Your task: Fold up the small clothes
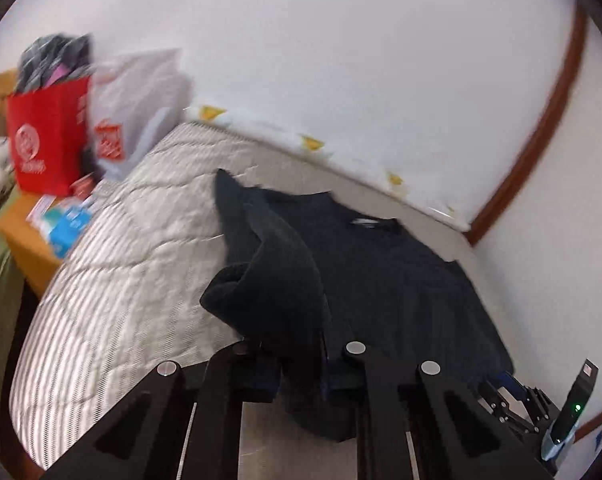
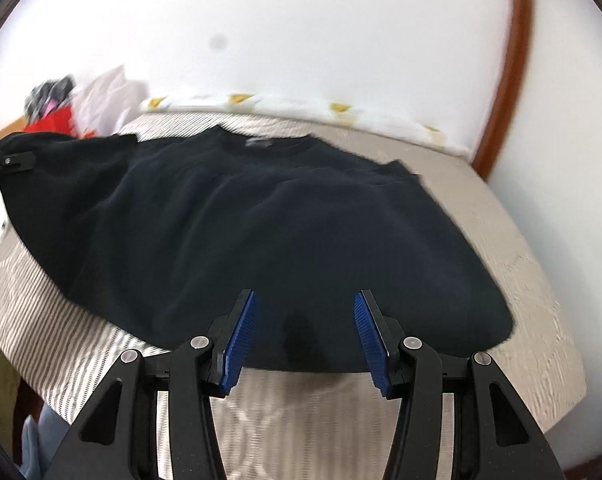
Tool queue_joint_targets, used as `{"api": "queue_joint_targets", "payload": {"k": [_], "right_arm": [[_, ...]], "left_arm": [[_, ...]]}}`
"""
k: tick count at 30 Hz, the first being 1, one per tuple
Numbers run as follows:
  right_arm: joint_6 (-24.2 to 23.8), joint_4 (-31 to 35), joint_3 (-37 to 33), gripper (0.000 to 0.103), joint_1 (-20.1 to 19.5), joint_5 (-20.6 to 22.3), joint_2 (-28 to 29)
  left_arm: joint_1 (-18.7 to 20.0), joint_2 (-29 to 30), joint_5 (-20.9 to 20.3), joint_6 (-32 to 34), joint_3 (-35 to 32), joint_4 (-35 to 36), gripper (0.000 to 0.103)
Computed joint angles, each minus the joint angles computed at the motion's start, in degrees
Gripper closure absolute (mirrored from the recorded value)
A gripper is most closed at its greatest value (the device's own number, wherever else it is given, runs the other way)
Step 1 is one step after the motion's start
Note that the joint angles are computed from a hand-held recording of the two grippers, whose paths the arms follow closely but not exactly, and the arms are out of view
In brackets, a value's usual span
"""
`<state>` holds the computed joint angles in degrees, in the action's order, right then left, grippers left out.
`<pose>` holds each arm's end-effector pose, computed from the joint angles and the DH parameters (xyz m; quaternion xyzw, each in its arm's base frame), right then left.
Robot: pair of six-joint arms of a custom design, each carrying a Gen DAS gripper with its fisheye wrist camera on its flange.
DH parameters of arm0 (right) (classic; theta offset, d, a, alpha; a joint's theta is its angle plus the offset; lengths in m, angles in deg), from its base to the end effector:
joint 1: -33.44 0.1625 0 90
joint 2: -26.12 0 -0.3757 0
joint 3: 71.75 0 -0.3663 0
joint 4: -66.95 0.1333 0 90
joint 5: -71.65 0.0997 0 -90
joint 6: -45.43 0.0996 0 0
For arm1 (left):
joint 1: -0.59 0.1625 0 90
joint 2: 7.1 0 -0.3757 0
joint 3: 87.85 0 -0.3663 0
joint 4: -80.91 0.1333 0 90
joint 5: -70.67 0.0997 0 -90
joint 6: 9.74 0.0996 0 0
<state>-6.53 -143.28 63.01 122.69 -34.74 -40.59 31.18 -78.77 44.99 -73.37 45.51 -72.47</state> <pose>0.0997 -0.4234 0.1880 0.3276 -0.8287 0.3332 0.3080 -0.2246 -0.3919 0.1564 -0.0390 0.8456 -0.4738 0.2428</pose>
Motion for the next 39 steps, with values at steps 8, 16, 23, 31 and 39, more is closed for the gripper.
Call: {"api": "queue_joint_targets", "payload": {"k": [8,16,23,31,39], "right_arm": [[0.0,-3.1,-3.3,0.053,-2.7,-2.6,-1.1],[1.9,1.3,-3.9,0.053,-7.1,-0.7,-4.2],[4.0,8.0,-4.7,0.051,-6.5,1.5,-4.9],[8.7,16.6,-5.4,0.031,-3.0,6.9,-6.4],[15.0,24.7,-5.9,0.023,-0.4,11.1,-6.6]], "left_arm": [[1.5,15.3,-5.8,20.1,-12.8,-13.6,0.091],[5.2,25.9,-16.0,26.3,-20.8,-16.6,0.091],[7.4,26.5,-20.8,26.2,-22.5,-11.5,0.088],[4.4,19.8,-20.2,29.8,-15.0,-14.8,0.057],[1.4,11.2,-13.9,24.5,-2.7,-13.2,0.041]]}}
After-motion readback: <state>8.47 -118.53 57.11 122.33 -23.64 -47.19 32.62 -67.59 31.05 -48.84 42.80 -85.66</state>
